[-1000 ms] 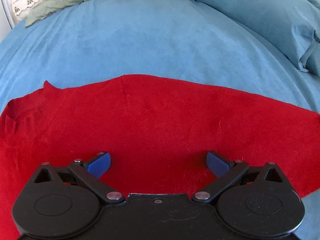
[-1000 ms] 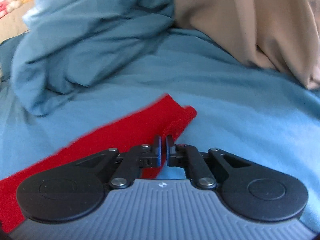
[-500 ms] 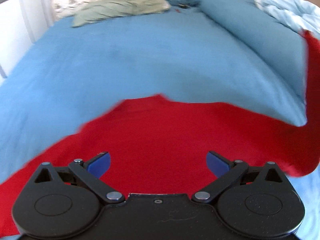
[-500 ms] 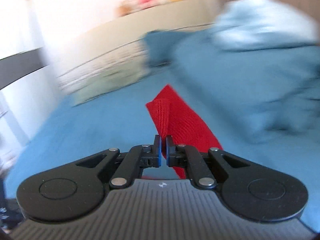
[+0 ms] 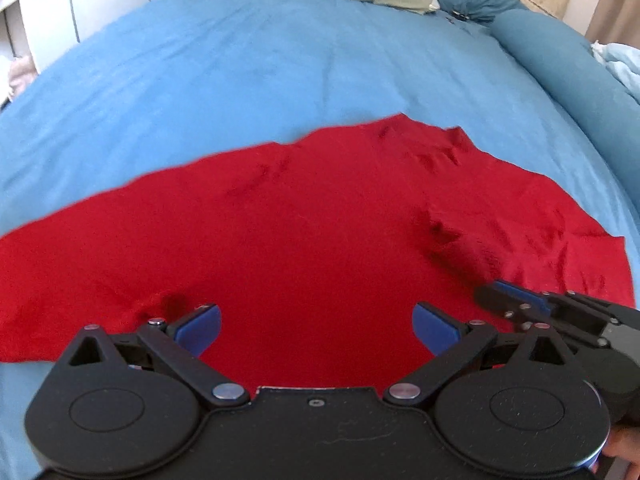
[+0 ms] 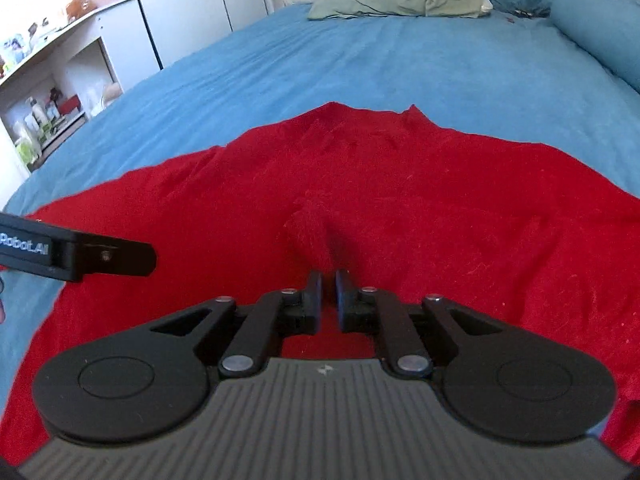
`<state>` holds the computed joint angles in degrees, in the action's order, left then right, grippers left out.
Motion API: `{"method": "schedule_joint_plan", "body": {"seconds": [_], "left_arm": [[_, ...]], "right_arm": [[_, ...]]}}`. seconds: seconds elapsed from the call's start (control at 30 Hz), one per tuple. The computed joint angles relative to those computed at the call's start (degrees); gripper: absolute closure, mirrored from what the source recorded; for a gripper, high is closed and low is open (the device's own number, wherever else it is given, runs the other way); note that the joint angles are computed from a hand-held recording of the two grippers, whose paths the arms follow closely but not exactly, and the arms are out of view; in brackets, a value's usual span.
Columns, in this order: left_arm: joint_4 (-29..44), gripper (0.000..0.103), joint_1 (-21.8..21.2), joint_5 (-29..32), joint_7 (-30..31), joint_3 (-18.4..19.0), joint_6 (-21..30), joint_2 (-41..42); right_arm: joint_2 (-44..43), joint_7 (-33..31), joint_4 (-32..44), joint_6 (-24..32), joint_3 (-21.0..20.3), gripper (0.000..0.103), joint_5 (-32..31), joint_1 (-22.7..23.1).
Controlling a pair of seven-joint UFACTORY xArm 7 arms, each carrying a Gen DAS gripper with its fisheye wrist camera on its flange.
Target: Fold small clothes
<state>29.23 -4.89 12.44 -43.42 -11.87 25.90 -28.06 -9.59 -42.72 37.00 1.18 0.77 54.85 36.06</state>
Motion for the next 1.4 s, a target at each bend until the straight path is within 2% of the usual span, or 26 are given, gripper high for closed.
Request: {"method": "schedule_joint_plan", "body": {"seconds": [0.07, 0.13, 0.17, 0.23, 0.33, 0.4, 0.43, 0.47, 0.57, 0.7, 0.77, 0.8, 0.9, 1.0, 1.13, 1.2, 1.3, 1.4], "left_arm": [[0.9, 0.000, -1.6, -2.0, 1.2, 1.3, -2.4, 1.8], [1.2, 0.000, -3.8, -4.5, 2.0, 1.9, -4.1, 2.6], [0.0, 0.001, -4.9, -5.6, 2.4, 2.2, -4.5, 1.4], [0.8, 0.004, -6.8, -8.2, 3.4, 2.5, -6.4, 3.0], [3.1, 0.018, -9.4, -11.5, 4.4, 2.7, -9.0, 7.4], [4.9, 0.039, -11.1, -13.9, 4.9, 2.8, -11.4, 11.4], [5.7, 0.057, -11.6, -14.8, 4.9, 2.7, -11.7, 12.8], [6.7, 0.064, -11.2, -14.4, 4.0, 2.1, -11.7, 14.5], [8.5, 0.064, -7.0, -5.9, -4.8, -2.3, -12.6, 17.8], [10.9, 0.068, -4.9, 3.6, -14.2, -3.6, -12.4, 20.1], [12.0, 0.091, -4.6, 7.8, -18.1, -3.2, -11.7, 20.9], [12.9, 0.097, -4.4, 9.9, -19.8, -2.9, -11.5, 21.8], [14.4, 0.098, -4.5, 15.4, -24.4, -1.6, -12.5, 22.6], [15.6, 0.099, -3.1, 25.7, -31.6, -1.9, -11.6, 20.5], [14.4, 0.099, 0.3, 34.4, -38.5, -3.4, -7.8, 12.9], [11.7, 0.099, 2.1, 35.6, -39.4, -4.2, -5.0, 7.4], [6.5, 0.099, 4.6, 35.1, -38.8, -5.4, -1.3, 0.3], [1.1, 0.098, 5.6, 31.2, -37.3, -4.8, -1.7, -3.1]], "right_arm": [[-1.2, 1.4, -1.0, 0.1, 1.6, 0.039, -3.2, -1.4], [-3.3, 7.8, -3.1, -0.7, 5.3, 0.021, -11.2, -5.7], [-5.0, 9.8, -4.5, -0.7, 6.3, 0.019, -14.0, -7.5], [-10.4, 14.4, -7.7, 2.1, 9.1, 0.018, -19.8, -13.1], [-17.5, 20.0, -11.0, 6.3, 11.6, 0.014, -26.6, -20.3], [-21.8, 23.1, -13.2, 8.2, 12.3, 0.011, -30.0, -24.2], [-23.7, 24.5, -14.1, 9.2, 12.1, 0.010, -31.2, -25.7], [-24.9, 25.4, -14.7, 9.9, 11.5, 0.010, -32.0, -26.5], [-27.3, 29.1, -16.7, 11.4, 11.1, 0.010, -35.2, -30.1], [-29.6, 34.3, -18.9, 12.5, 11.4, 0.010, -38.9, -33.7], [-30.6, 36.7, -19.6, 13.4, 11.4, 0.010, -40.5, -34.7], [-29.7, 38.6, -19.3, 13.1, 12.4, 0.009, -41.4, -35.7], [-29.6, 43.0, -19.3, 14.0, 13.6, 0.009, -44.2, -37.9], [-27.7, 46.8, -18.6, 13.3, 15.2, 0.009, -47.3, -40.0], [-26.3, 53.2, -17.5, 11.9, 21.8, 0.007, -54.8, -46.9], [-23.6, 55.0, -15.5, 11.9, 23.0, 0.007, -57.2, -48.2], [-19.5, 56.3, -13.4, 10.9, 22.6, 0.007, -59.9, -48.1], [-16.4, 58.6, -11.8, 9.5, 24.1, 0.007, -64.0, -49.5]]}}
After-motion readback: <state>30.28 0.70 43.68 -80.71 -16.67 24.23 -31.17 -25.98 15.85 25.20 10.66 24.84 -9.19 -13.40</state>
